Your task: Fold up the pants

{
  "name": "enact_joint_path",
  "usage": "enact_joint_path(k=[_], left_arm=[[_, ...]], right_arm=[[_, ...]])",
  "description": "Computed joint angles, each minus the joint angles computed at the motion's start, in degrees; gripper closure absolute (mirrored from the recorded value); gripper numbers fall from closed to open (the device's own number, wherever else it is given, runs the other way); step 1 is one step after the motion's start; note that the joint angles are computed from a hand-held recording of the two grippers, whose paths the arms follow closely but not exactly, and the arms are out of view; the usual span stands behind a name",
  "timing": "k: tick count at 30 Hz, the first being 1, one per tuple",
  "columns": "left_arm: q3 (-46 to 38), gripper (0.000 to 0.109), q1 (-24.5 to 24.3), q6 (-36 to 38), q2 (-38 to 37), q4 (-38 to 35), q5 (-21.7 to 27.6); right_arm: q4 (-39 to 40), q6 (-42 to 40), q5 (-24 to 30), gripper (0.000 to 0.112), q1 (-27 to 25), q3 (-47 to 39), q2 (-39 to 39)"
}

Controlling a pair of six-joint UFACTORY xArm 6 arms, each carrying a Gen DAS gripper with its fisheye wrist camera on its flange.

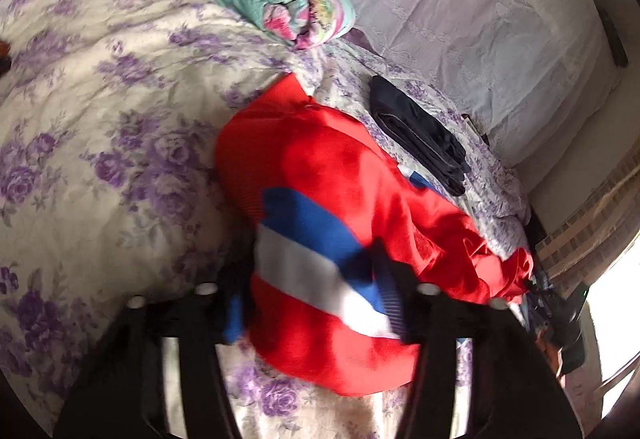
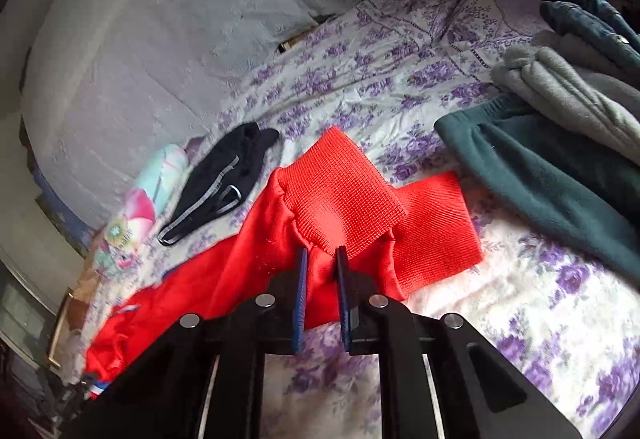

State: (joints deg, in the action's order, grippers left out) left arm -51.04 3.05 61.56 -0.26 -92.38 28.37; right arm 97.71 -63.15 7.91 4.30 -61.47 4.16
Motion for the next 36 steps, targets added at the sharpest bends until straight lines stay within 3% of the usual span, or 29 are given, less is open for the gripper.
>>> enact_joint_path(k=[2,3,9,10,12,13,16,20,25,28,29,30,34,36], left_arm=[[-0.94,0.082,5.67,-5.83,0.61,2.74,10.73],[-1.26,0.083,7.21,-7.38,0.36,3.87,13.36],[-1.80,0.081,11.14,-10.41,-6.08,12.15,18.59],[-1.73,0.076,11.39,-12.20,-6.41,14.19,18.19],[-0.07,0.023,10.90,-17.65,-7.23,19.66,13.99],[1.33,0.020,11.26,-18.66,-7.65,20.17,13.32],[5.21,0.020,15.15,-16.03,-8.42,17.55,18.72],[9.85,0.020,16.78,-13.81,-13.24,16.52,20.14],[10.02,0.020,14.05,-14.89,-12.01,16.00,26.29],[7.10,0.020,12.83,-15.25,-6.10,10.83,35.74],[6.04,0.021,12.38,-16.81,-3.54,8.20,36.92],[5.40,0.034,11.87,-18.25,-1.93,5.51,35.71],[3.38,0.062,13.60,-15.08,1.47,-5.67,33.65],[3.33,0.093,14.21,-13.29,0.75,-5.23,34.27]], right_arm=[[6.31,-5.26,2.93,0.098,-1.23,4.69,-6.60],[5.88,-4.80,4.21,0.098,-1.68,7.48,-10.22],[-16.58,19.01,17.38,0.098,-8.97,22.07,-28.50],[-22.03,23.51,17.71,0.098,-9.73,23.93,-30.34],[-31.80,32.19,14.87,0.098,-9.67,28.55,-33.11],[-33.71,34.62,14.89,0.098,-10.33,30.85,-34.17],[-29.06,34.07,17.11,0.098,-12.31,36.47,-35.76],[-19.70,27.78,18.79,0.098,-13.58,38.95,-35.17],[-22.07,29.83,16.42,0.096,-11.61,37.74,-34.06],[-20.28,28.80,18.52,0.096,-13.00,37.11,-33.40],[-19.10,28.18,19.36,0.096,-13.51,37.29,-33.50],[-18.54,27.72,20.36,0.097,-14.32,37.48,-33.66],[-18.52,27.40,21.02,0.096,-14.80,38.42,-34.90],[-18.73,26.99,21.30,0.097,-14.92,38.83,-35.25]])
